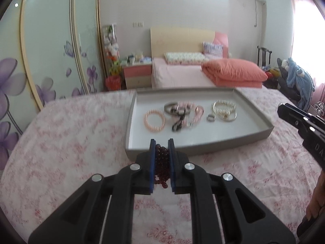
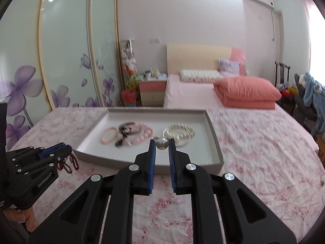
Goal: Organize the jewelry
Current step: 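Carry the necklace and earring into the gray tray and open both tools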
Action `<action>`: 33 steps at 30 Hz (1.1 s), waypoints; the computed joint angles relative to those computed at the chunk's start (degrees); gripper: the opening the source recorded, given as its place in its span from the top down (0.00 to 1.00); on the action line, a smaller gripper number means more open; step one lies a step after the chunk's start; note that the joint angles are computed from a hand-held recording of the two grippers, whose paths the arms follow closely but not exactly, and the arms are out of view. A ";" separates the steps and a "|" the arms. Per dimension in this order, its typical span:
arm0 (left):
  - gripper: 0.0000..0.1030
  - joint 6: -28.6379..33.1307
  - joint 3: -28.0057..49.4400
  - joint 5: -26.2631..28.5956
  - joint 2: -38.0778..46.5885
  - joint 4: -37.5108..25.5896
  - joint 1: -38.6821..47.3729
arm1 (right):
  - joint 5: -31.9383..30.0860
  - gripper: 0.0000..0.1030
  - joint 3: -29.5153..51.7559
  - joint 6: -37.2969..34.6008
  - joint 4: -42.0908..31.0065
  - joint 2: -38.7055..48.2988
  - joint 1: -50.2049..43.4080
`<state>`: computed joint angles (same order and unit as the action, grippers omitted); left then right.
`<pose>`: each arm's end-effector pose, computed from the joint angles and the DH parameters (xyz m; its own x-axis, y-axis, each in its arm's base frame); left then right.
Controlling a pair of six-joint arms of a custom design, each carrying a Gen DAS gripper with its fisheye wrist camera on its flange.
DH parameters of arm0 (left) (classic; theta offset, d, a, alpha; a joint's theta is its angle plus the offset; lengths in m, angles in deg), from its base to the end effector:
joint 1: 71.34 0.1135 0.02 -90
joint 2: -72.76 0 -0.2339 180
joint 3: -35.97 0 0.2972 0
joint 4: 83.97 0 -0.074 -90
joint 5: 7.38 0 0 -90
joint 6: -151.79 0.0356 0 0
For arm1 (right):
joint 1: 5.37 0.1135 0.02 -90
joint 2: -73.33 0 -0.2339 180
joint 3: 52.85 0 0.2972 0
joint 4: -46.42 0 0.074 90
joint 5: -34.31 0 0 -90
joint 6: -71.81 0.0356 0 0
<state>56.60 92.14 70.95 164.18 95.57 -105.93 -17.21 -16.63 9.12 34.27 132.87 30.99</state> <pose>0.2979 -0.1967 0.1123 -0.5166 0.2486 -0.8193 0.3756 0.9257 0.0441 0.2203 0.1347 0.1384 -0.4409 0.1214 -0.8893 0.1646 0.9849 0.0528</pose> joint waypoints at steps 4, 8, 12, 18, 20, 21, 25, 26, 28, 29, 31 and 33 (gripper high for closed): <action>0.88 1.02 -1.36 -2.23 -2.22 2.44 -1.57 | 2.91 0.86 -0.77 -1.86 2.10 -1.08 1.90; 0.88 0.86 -1.16 -2.59 -2.79 3.03 -2.18 | 3.99 0.86 -1.06 -2.64 3.33 -1.31 2.28; 0.88 0.48 -0.56 -2.23 -2.38 3.16 -1.95 | 3.80 0.86 -1.58 -2.94 3.37 -2.42 1.87; 0.88 0.17 0.26 -1.61 -1.64 3.35 -1.75 | 3.08 0.86 -1.23 -3.80 4.35 -1.96 0.81; 0.88 0.02 1.59 -0.80 -0.61 3.05 -1.48 | 2.44 0.86 -0.75 -4.49 5.08 -1.48 -0.14; 0.88 -0.02 2.22 -0.26 -0.20 2.87 -1.31 | 2.29 0.86 -0.59 -4.73 5.55 -1.24 -0.47; 0.88 -0.18 6.73 2.96 3.30 2.42 -0.24 | -0.97 0.86 0.97 -6.68 9.64 1.21 -4.46; 0.88 -0.03 8.27 3.29 4.53 2.16 0.03 | -2.09 0.86 1.56 -6.80 10.48 2.25 -5.62; 0.88 0.35 11.71 3.46 7.63 1.91 0.28 | -4.56 0.86 2.92 -6.86 12.29 5.08 -8.18; 0.88 0.40 13.23 3.49 9.10 1.70 0.20 | -5.80 0.86 3.60 -6.58 12.92 6.66 -9.28; 0.88 0.52 16.09 4.30 11.78 0.87 0.35 | -8.88 0.87 5.45 -5.57 13.76 10.38 -11.66; 0.88 0.59 18.76 4.92 14.34 0.03 0.42 | -11.65 0.87 7.17 -4.56 14.23 13.70 -13.61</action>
<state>57.19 110.90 75.86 178.52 95.60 -105.52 -28.86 -9.46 4.56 48.50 146.56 17.38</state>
